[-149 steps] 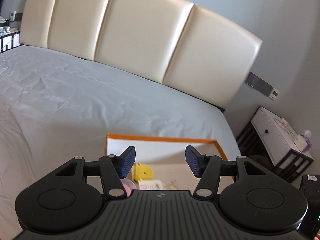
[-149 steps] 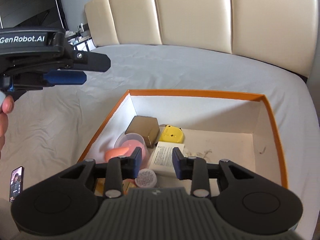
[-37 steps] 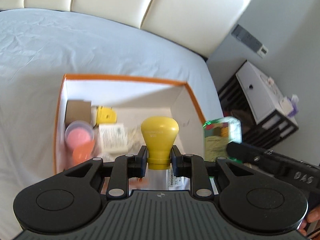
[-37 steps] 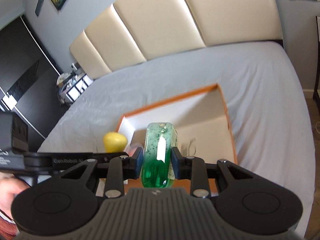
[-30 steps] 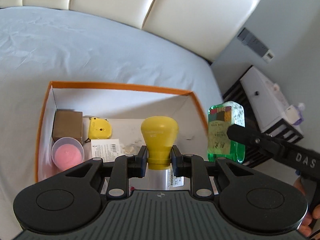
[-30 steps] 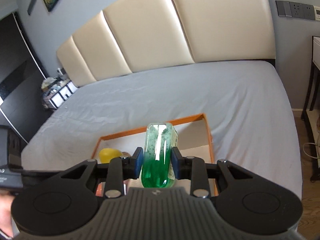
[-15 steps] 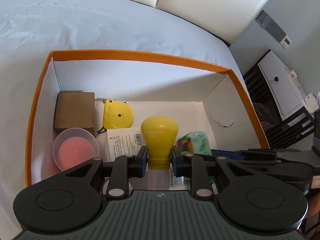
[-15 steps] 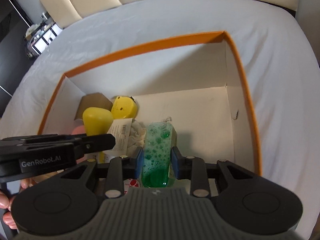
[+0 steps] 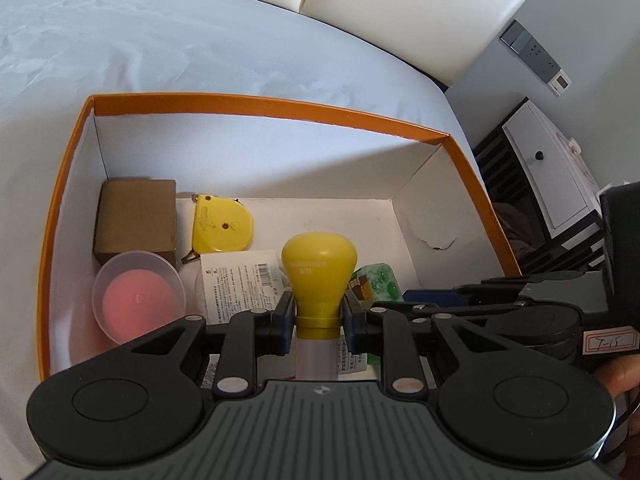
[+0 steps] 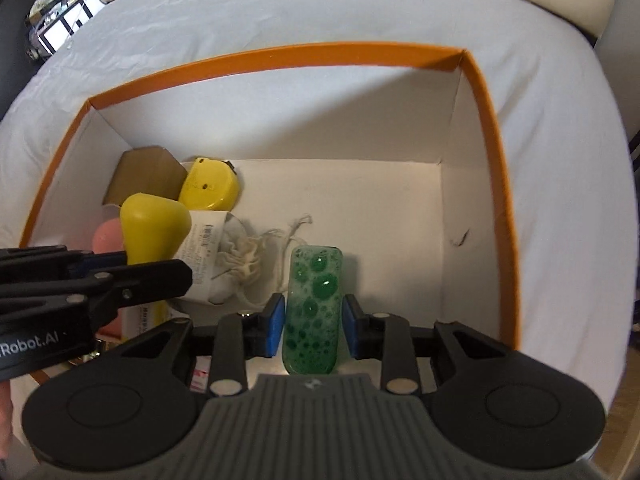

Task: Organize rigid objects
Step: 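Lower the green bottle into the box with the right tool while the left tool releases the yellow bottle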

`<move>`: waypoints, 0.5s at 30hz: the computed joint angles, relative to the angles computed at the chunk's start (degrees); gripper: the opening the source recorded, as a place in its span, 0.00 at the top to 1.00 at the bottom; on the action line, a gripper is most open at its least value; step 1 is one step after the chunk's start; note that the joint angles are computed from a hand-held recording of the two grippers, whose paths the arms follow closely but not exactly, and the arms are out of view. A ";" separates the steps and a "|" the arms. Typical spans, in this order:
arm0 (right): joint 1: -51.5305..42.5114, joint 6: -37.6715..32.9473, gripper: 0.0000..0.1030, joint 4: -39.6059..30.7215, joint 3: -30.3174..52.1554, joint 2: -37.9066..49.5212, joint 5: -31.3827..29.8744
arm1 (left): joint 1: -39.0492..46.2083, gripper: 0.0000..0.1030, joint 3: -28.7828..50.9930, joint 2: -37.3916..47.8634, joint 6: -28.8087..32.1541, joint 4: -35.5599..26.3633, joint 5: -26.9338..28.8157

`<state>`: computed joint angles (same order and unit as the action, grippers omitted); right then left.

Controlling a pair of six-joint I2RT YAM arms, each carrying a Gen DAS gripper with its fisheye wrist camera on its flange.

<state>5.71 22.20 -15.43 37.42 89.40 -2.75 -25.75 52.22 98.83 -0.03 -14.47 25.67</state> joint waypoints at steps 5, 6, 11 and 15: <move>1.68 -2.98 0.72 -1.42 -1.59 -3.35 4.27 | -0.55 0.74 -0.62 -0.55 -0.19 0.15 -0.26; 3.15 -3.91 0.72 -1.97 -1.58 -3.85 6.86 | -0.68 0.74 -0.70 -0.61 -0.16 0.14 -0.31; 5.32 -8.39 0.88 -3.37 -0.59 -2.29 11.89 | -1.38 0.74 -1.06 -0.63 -0.12 0.42 -0.44; 3.75 -9.42 1.00 -2.23 -1.36 -0.87 9.66 | -1.49 0.74 0.05 0.51 -0.85 -0.49 1.61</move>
